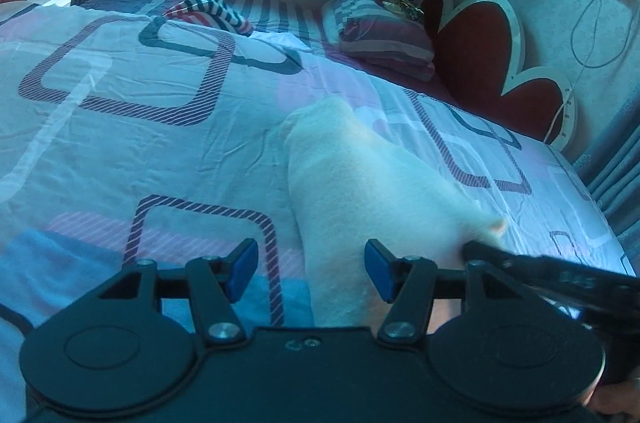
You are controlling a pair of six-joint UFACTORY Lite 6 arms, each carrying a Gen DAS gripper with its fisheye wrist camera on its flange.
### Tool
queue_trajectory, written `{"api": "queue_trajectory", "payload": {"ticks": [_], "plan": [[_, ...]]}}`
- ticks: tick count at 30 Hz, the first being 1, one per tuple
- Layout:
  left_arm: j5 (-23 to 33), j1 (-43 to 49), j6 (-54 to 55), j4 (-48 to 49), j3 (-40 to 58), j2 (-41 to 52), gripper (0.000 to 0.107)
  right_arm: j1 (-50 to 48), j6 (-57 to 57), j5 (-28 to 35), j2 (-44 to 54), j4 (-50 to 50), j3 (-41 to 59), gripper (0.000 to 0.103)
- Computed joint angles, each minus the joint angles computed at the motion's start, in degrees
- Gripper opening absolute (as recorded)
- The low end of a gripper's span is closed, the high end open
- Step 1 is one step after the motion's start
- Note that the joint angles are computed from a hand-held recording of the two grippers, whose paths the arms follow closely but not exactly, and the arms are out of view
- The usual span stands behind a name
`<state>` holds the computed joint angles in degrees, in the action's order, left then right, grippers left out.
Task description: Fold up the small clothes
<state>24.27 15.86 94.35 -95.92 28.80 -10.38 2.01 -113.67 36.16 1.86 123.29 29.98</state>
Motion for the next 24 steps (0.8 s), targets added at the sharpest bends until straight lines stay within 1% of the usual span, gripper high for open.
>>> {"api": "queue_trajectory", "payload": {"ticks": [2,7,9,11,13,15,19,21,24], "plan": [[0.2,-1.5,-0.2,-0.4,0.1,-0.2,0.057,-1.9,0.8,-0.5,-4.6,-2.3,-2.2,0.009],[-0.4,-7.5,-0.5,-1.6,-1.0,-0.9,0.057,-11.8,9.9,-0.2,-15.1,-16.6,-8.7,0.009],[-1.6,-10.1,0.3,-2.7,-1.1,0.4,0.057,-14.1,10.0,-1.3,-15.0,-18.7,-10.3,0.009],[-2.9,-12.2,-1.4,-1.5,-0.3,2.9,0.058,-15.0,8.1,-3.0,-11.5,-17.5,-10.2,0.009],[-3.5,-13.0,-3.1,0.0,0.5,5.0,0.058,-17.4,8.2,-1.2,-10.0,-18.2,-10.4,0.009],[-3.7,-12.8,-3.9,0.8,0.2,4.8,0.058,-20.1,11.0,0.7,-12.7,-21.9,-11.5,0.009],[-2.4,-11.3,-9.8,8.3,-1.5,1.4,0.058,-25.5,17.6,3.6,-19.5,-33.1,-14.1,0.010],[-2.4,-11.1,-10.8,10.0,-3.3,-0.5,0.060,-28.2,20.7,5.3,-22.0,-37.8,-16.3,0.011],[-1.5,-10.1,-11.0,10.8,-5.7,-1.9,0.060,-30.4,22.4,7.0,-24.5,-42.2,-19.3,0.011]]}}
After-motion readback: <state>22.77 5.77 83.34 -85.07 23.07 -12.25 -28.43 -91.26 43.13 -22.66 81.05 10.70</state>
